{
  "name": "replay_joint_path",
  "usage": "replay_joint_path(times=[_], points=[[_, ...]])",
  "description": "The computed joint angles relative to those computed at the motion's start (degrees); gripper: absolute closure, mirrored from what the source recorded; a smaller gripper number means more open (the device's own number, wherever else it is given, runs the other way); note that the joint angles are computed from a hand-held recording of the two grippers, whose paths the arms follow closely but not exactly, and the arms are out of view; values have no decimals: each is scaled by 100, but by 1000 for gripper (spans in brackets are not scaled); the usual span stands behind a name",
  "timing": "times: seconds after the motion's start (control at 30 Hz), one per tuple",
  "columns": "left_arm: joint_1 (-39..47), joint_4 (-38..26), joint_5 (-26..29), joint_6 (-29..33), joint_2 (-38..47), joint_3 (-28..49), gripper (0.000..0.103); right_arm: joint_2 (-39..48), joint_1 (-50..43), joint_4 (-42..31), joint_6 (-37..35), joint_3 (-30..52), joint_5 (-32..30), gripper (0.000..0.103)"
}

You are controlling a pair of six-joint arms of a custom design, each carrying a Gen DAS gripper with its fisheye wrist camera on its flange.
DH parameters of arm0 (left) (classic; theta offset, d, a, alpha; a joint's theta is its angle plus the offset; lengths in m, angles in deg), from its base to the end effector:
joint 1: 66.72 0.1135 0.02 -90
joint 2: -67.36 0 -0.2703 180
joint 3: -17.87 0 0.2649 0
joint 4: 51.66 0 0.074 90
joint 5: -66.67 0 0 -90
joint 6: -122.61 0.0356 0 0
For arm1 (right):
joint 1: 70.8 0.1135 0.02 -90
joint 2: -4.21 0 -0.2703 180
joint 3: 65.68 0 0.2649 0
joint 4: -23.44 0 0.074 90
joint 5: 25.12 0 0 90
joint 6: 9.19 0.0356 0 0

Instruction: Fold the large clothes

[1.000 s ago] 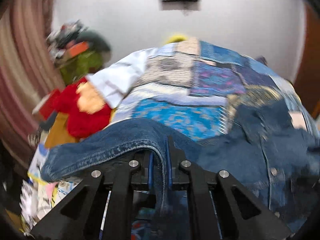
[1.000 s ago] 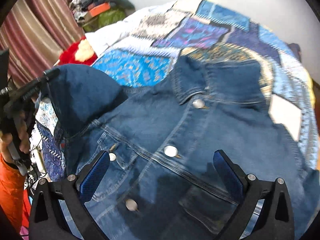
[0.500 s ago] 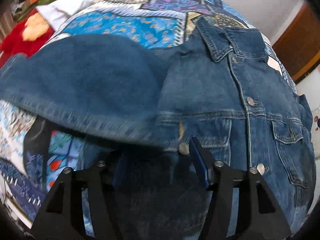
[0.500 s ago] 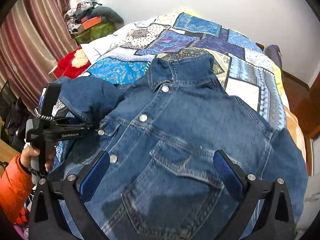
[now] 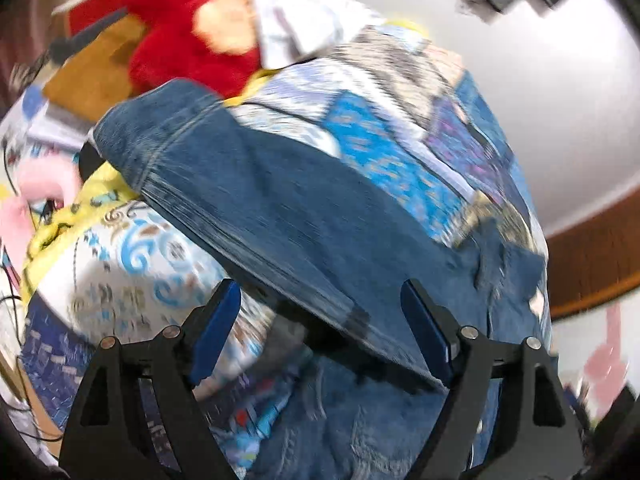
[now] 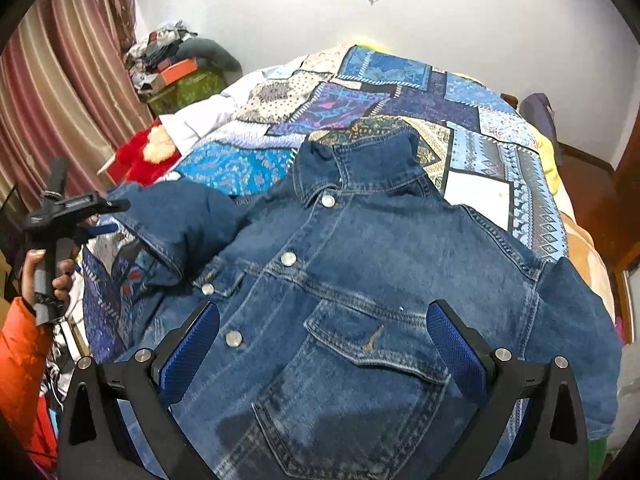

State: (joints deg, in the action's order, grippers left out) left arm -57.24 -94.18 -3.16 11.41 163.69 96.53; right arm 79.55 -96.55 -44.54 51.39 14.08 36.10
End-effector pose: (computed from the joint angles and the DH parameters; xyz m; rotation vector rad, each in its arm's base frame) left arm 0.3528 0.0465 0.2085 -0.5716 2.5509 -0.5330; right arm 0.2439 -0.0986 0.3012 -0.2300 2.4866 0.2957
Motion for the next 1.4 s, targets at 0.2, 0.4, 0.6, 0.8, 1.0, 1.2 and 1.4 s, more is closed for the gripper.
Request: replay_joint_path(times=[0.2, 0.4, 0.6, 0.8, 1.0, 1.2, 1.4], points=[[-39, 171, -532, -12, 873, 677, 44, 96, 68, 177, 211, -25, 35, 0], [-745, 121, -2559, 605, 1052, 1159, 91, 106, -31, 418, 214, -236, 250, 0], [-1573, 308, -3226, 1158, 229, 1390, 96, 185, -411, 406, 57, -167, 153, 0], [-2887, -26, -3202, 1374, 67, 2409, 97, 226, -1013, 171, -95, 126, -260, 0], [-4269, -251, -3410, 1514, 797, 2980, 97, 303, -1902, -207, -598, 512, -638, 0], [-4990, -631, -2852, 1367, 1645, 2802, 97, 625, -2699, -646, -1154, 868, -788, 0], [-5526, -768, -2890, 1545, 1714, 2453, 90, 755, -3071, -809, -1567, 895, -669, 0]])
